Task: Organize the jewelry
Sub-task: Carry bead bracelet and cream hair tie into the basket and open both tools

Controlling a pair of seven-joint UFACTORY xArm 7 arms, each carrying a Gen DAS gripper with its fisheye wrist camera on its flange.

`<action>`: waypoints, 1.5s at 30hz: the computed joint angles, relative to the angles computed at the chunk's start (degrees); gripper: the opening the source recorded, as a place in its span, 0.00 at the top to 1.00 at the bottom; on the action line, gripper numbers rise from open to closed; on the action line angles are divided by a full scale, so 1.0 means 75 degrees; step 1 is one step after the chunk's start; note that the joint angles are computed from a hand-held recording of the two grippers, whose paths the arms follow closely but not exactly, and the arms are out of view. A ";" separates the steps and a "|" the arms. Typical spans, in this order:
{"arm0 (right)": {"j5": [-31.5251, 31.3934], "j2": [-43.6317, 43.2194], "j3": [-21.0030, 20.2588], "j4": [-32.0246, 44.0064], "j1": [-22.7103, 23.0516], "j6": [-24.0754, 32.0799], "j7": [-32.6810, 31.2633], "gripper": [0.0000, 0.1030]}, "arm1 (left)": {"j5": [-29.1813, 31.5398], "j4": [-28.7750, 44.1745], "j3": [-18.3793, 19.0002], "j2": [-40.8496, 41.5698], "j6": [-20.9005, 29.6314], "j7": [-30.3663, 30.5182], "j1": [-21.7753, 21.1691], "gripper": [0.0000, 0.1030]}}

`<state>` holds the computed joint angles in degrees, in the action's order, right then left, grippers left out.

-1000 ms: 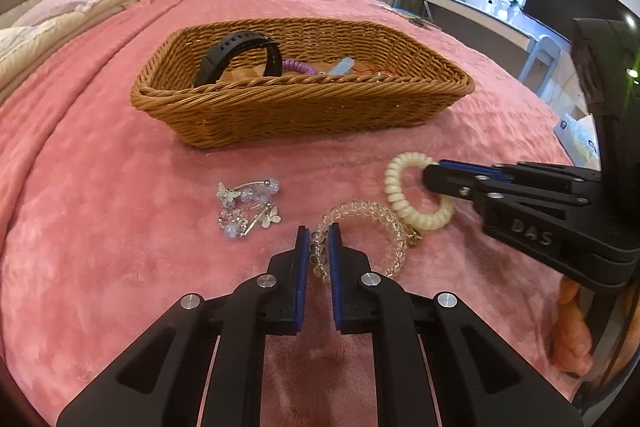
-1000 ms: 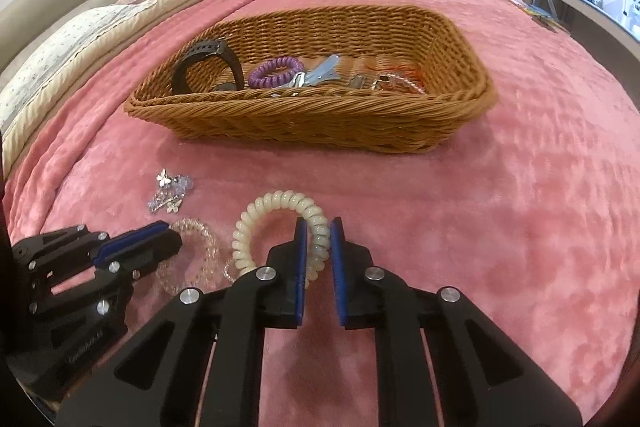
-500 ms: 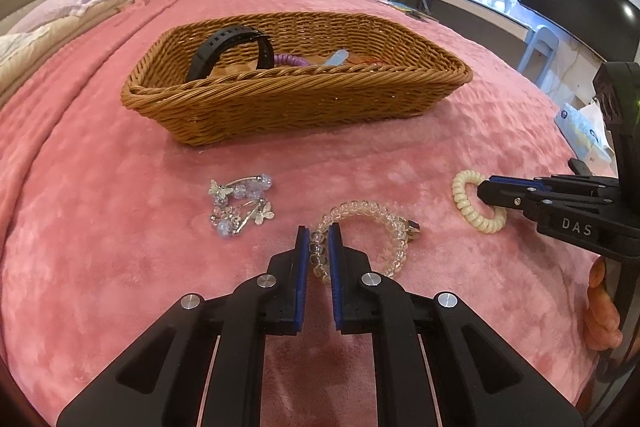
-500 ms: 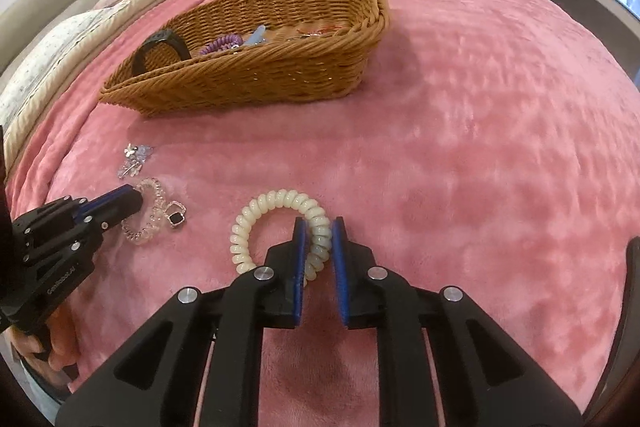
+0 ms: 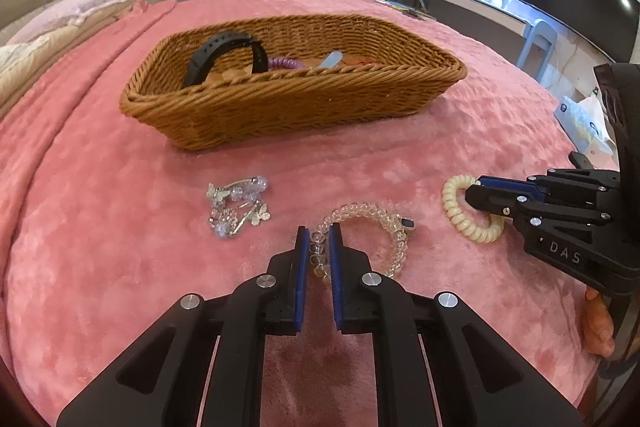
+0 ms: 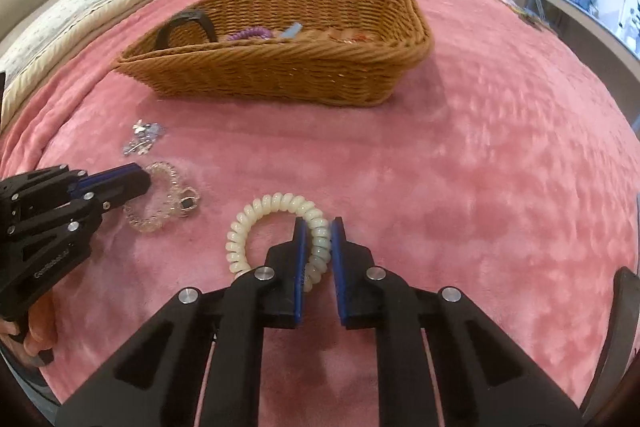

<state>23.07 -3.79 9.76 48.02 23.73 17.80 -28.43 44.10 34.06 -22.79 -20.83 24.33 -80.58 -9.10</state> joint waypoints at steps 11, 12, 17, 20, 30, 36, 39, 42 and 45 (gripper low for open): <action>0.2886 -0.1006 -0.0620 -0.0099 0.0775 -0.0337 -0.2401 0.91 | 0.0456 -0.0216 -0.0553 -0.1171 -0.0052 -0.0668 0.0382 0.92; 0.2910 -0.1040 -0.0624 -0.0026 0.0778 -0.0348 -0.2362 0.91 | 0.0431 -0.0180 -0.0614 -0.1287 -0.0006 -0.0656 0.0426 0.92; 0.2168 -0.0849 -0.0419 0.0641 0.0518 -0.0295 -0.1380 0.91 | 0.0113 0.0241 -0.0648 -0.1708 0.0381 -0.0068 0.0560 0.92; 0.1396 -0.0323 -0.0232 0.1324 0.0332 -0.0325 -0.0606 0.91 | 0.0172 0.0786 -0.0627 -0.1636 0.0623 0.0503 0.0854 0.92; -0.1138 0.2246 0.0106 0.3987 0.0006 0.0046 0.1876 0.91 | 0.1876 0.1881 -0.0235 0.0152 -0.0507 -0.0592 0.2337 0.92; -0.2023 0.3364 0.0134 0.4940 0.0000 0.0384 0.2617 0.91 | 0.2400 0.2186 0.0281 0.1203 -0.0529 -0.0706 0.2079 0.92; -0.2323 0.3560 0.0101 0.5066 0.0017 0.0503 0.2832 0.91 | 0.2100 0.2178 0.0696 0.1455 -0.0712 -0.0295 0.1749 0.92; -0.2626 0.3625 0.0035 0.5109 0.0084 0.0578 0.3047 0.91 | 0.1892 0.2273 0.0951 0.1651 -0.0409 0.0073 0.1389 0.92; -0.2704 0.3630 0.0094 0.5091 0.0051 0.0587 0.3087 0.91 | 0.1654 0.2308 0.1257 0.1739 -0.0390 0.0315 0.1058 0.91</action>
